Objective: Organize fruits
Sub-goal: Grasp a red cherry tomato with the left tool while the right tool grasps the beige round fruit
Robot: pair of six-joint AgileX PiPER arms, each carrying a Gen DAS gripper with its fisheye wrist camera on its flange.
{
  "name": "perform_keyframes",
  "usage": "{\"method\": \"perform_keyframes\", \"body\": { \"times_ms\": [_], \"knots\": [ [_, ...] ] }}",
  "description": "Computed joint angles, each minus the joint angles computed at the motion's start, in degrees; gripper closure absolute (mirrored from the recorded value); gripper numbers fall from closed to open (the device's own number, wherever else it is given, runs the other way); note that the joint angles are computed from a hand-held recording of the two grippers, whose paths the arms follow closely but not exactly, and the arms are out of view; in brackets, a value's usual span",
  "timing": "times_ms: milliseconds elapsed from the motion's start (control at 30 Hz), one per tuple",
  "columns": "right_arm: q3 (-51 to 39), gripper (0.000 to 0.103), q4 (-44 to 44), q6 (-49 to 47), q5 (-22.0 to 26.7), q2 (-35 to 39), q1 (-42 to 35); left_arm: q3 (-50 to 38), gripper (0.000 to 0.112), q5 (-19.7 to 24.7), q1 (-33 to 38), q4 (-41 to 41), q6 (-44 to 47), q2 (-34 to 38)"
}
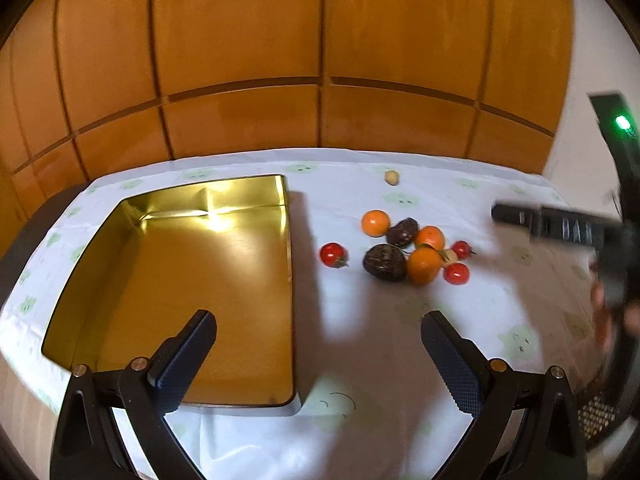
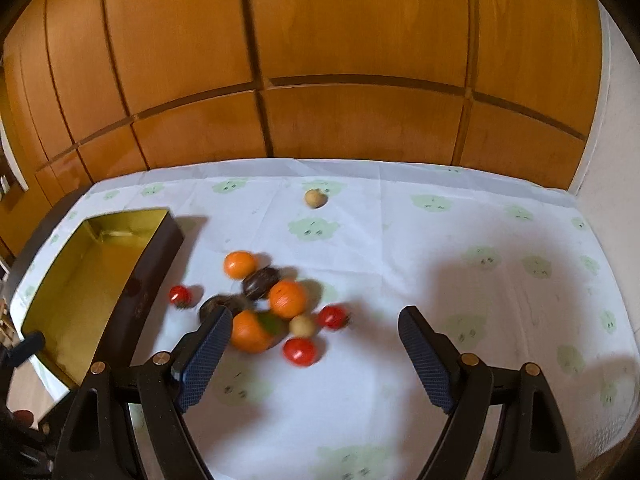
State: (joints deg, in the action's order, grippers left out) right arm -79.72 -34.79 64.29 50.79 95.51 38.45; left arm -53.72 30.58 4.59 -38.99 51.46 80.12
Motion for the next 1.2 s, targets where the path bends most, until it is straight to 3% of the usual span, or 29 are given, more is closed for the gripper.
{"method": "perform_keyframes", "body": {
  "times_ms": [133,200,300,367,567,800,967,1200],
  "knots": [
    [0.05,0.017,5.50,-10.83,-2.24,-1.03,-8.76,-3.08,0.017,3.93,-0.20,1.88,0.20,2.18],
    [0.83,0.017,7.56,-14.67,-4.00,-0.92,-12.12,-5.29,0.033,6.68,-0.30,2.97,0.13,3.77],
    [3.80,0.027,12.17,-18.57,-8.15,-1.29,-16.99,-10.64,0.051,13.09,-0.55,4.46,0.38,7.33],
    [4.55,0.029,14.73,-19.19,-8.36,-0.81,-19.22,-13.42,0.057,14.81,-1.63,6.01,0.54,8.86],
    [3.99,0.032,19.86,-23.92,-9.42,-0.14,-20.82,-23.97,0.064,20.82,-4.84,9.47,3.08,15.28],
    [4.62,0.032,21.30,-25.01,-10.51,-1.02,-20.89,-41.00,0.073,27.96,-10.88,22.30,-0.02,27.99],
    [4.95,0.032,21.89,-24.83,-11.13,-1.65,-21.39,-46.94,0.077,29.23,-13.99,30.20,-1.78,33.37],
    [5.26,0.032,23.13,-24.91,-11.71,-2.17,-22.29,-52.73,0.077,31.20,-15.26,35.25,-3.16,39.48]
  ]
}}
